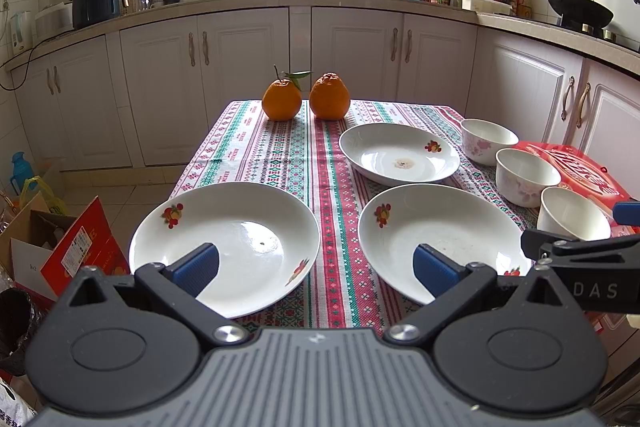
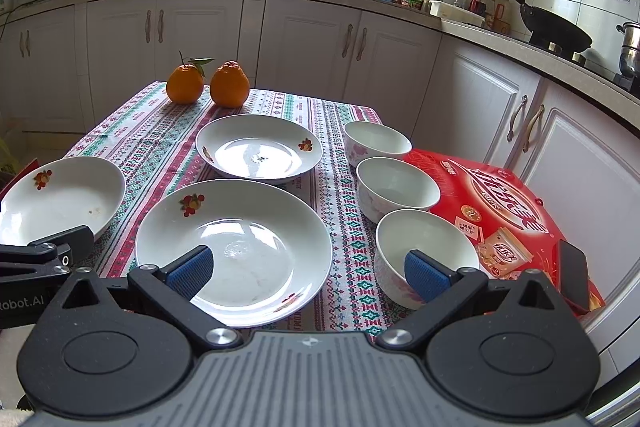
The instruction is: Organize plates and bowls
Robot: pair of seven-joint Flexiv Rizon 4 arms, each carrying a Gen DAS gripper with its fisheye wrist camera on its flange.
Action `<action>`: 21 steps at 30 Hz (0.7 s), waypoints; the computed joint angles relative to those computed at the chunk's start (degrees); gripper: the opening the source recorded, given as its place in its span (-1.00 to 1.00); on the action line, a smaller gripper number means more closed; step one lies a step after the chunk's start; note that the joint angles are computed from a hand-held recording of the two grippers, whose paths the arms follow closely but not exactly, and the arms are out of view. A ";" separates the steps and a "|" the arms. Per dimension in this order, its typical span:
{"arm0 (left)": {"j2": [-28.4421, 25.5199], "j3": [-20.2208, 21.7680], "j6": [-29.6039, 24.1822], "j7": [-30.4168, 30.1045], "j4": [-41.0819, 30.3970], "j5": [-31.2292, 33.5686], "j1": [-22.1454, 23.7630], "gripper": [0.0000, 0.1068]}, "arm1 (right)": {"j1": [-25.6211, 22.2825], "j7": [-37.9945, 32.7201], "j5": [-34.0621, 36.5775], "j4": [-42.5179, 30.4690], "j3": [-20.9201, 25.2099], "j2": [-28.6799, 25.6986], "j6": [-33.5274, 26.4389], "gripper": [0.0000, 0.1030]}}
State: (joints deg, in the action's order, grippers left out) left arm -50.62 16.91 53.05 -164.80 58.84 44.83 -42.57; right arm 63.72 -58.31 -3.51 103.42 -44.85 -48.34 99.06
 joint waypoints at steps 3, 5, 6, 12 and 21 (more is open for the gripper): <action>0.03 -0.09 0.05 0.01 0.04 -0.04 0.06 0.92 | 0.02 -0.05 0.01 -0.02 -0.02 -0.01 -0.01 1.00; 0.01 -0.06 0.03 0.01 0.02 0.01 0.04 0.92 | 0.06 -0.08 0.02 0.01 -0.13 -0.05 0.05 1.00; 0.02 -0.06 0.03 0.01 0.02 0.01 0.04 0.92 | 0.28 0.01 0.12 0.01 -0.33 -0.21 0.01 1.00; 0.04 -0.09 0.05 0.00 0.05 0.00 0.07 0.92 | 0.33 -0.02 0.18 0.00 -0.37 -0.22 -0.03 1.00; -0.02 -0.14 0.09 0.04 0.00 -0.07 0.13 0.92 | 0.32 0.07 0.01 -0.16 -0.41 -0.30 -0.19 1.00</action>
State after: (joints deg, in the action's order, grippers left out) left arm -50.64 16.77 53.13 -164.75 58.84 44.76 -42.44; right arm 64.03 -58.24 -3.50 103.26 -45.26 -48.64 98.87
